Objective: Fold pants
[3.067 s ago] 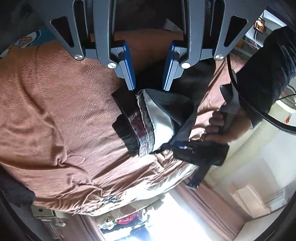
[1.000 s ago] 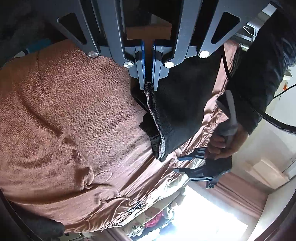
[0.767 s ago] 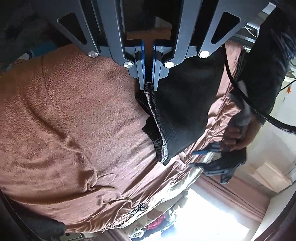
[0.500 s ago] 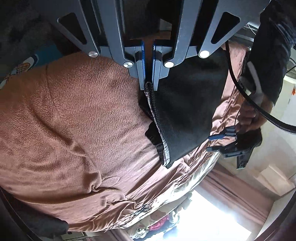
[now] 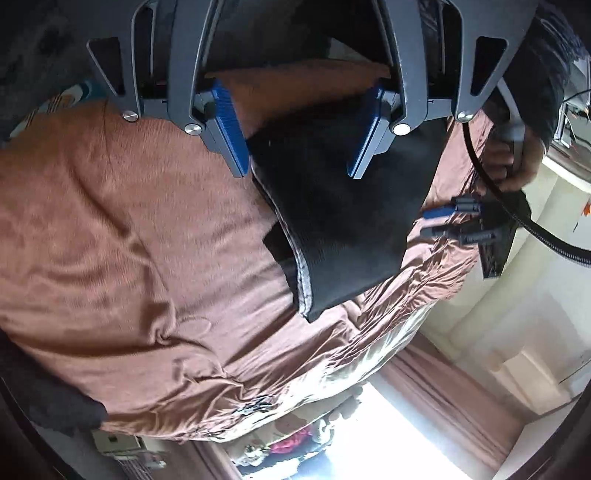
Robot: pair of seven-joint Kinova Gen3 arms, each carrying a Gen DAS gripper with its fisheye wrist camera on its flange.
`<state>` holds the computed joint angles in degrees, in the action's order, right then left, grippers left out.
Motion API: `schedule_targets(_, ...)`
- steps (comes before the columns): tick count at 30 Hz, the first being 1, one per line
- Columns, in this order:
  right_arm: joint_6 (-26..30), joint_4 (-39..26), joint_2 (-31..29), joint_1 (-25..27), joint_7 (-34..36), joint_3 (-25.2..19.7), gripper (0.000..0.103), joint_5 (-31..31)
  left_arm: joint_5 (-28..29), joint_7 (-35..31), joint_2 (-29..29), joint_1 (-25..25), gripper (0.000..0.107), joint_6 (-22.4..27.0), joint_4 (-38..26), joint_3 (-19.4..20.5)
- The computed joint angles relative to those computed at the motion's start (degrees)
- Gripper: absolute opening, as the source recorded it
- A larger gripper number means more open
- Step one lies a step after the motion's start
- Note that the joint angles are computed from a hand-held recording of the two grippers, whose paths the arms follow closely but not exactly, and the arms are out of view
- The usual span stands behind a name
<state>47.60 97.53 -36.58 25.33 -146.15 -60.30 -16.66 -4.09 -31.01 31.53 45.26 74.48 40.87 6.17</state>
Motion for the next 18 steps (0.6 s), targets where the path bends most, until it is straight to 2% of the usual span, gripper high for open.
schedule_targets(4,-3.9,0.9,5.0,-1.4,3.7,-0.7,0.054,1.3,0.7,2.5,-3.7,0.1,0.053,-5.5,8.0,0.5)
schedule_targets(7,-5.8,0.0,10.7,-0.9,6.3,-3.6,0.054,4.8,0.9,4.2,-5.8,0.1,0.053,-8.6,12.5,1.3)
schedule_targets(12,-6.1,-1.3,17.8,-0.1,6.7,-6.9,0.054,10.2,0.4,7.4,-8.3,0.4,0.053,-12.4,17.6,2.1)
schedule_targets(17,-7.4,-2.1,25.6,-2.4,7.8,-8.5,0.053,14.9,-0.1,10.8,-10.3,0.6,0.053,-16.0,22.2,3.0)
schedule_targets(18,-7.9,-2.0,26.8,-3.6,8.3,-7.9,0.045,15.4,-0.2,11.3,-10.5,0.6,0.053,-16.5,22.8,3.2)
